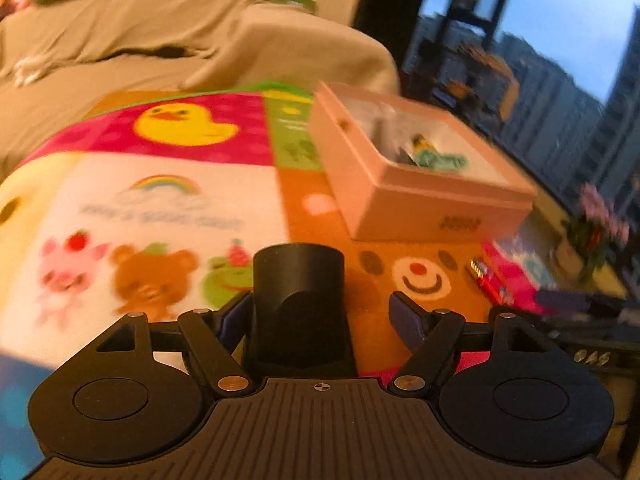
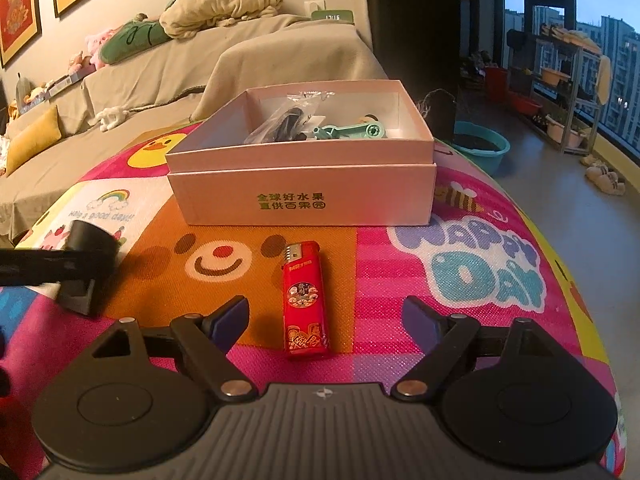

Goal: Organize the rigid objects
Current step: 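Reach the left tool to the black cylindrical cap and grasp it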

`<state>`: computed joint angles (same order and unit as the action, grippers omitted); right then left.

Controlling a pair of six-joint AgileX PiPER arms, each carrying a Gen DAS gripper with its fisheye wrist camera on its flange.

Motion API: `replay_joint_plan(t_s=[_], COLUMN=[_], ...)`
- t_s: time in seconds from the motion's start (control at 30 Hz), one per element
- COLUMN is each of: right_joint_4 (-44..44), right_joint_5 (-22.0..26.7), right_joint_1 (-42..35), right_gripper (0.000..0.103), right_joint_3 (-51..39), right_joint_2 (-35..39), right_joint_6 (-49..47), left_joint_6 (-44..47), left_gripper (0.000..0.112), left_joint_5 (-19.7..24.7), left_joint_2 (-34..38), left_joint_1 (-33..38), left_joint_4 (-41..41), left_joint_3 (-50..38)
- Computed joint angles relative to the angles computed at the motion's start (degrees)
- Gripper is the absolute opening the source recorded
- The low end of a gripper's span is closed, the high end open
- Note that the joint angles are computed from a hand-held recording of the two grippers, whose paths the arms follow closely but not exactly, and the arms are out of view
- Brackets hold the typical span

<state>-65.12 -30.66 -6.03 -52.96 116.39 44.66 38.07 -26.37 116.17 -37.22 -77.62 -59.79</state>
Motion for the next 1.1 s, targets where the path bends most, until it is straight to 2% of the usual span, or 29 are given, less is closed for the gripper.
replay_joint_plan(t_s=[0.1,0.2,0.37,0.53,0.63,0.67,0.73,0.77,0.9,1.0,1.03,1.07,1.1], right_joint_4=[-0.7,-0.9,-0.3,0.2,0.5,0.8,2.2,3.2,4.5,0.9,-0.7,-1.3,-2.9], right_joint_5=[-1.1,-1.9,-1.2,-0.5,-0.4,-0.4,-0.4,-0.2,2.2,2.5,3.3,4.6,5.2], right_joint_1=[-0.7,-1.0,-0.4,0.1,0.1,0.1,0.3,0.5,2.7,3.7,4.1,4.7,4.8], right_gripper=[0.084,0.084,0.081,0.081,0.079,0.077,0.072,0.068,0.064,0.042,0.03,0.022,0.022], right_joint_3=[0.0,0.0,0.1,-0.1,0.0,0.0,0.4,0.6,0.4,-0.8,-1.2,-1.2,-1.1], right_joint_2=[0.1,0.2,0.0,0.0,0.0,0.0,-0.1,-0.2,-0.5,-0.5,-0.8,-1.5,-2.1], right_joint_6=[0.9,1.2,0.1,-0.3,-0.7,-0.9,-2.2,-3.4,-7.2,-6.0,-4.2,-3.2,-1.8], left_joint_6=[11.5,15.8,11.3,11.1,5.9,3.2,0.1,1.1,-8.2,-17.4,-19.9,-22.4,-24.0], left_gripper=[0.08,0.08,0.08,0.08,0.08,0.079,0.069,0.057,0.058,0.058,0.058,0.058,0.058], left_joint_5=[-3.3,-3.9,-1.7,-1.0,-0.1,0.3,0.0,-1.1,-1.2,-1.6,-1.9,-2.5,-2.9], left_joint_2=[3.4,3.9,2.7,2.5,1.9,1.5,0.9,0.8,-0.1,-0.6,-0.7,-0.8,-1.0], left_joint_1=[-2.0,-2.7,-1.5,-1.0,-0.3,0.1,0.4,0.0,0.9,1.8,1.9,2.0,2.0], left_joint_4=[-5.4,-6.9,-2.7,-2.2,2.4,4.7,6.8,5.2,12.8,20.4,22.3,24.1,25.2], left_joint_3=[-4.1,-4.7,-2.8,-2.8,-1.4,-0.6,0.7,1.0,3.5,5.7,6.3,7.0,7.5])
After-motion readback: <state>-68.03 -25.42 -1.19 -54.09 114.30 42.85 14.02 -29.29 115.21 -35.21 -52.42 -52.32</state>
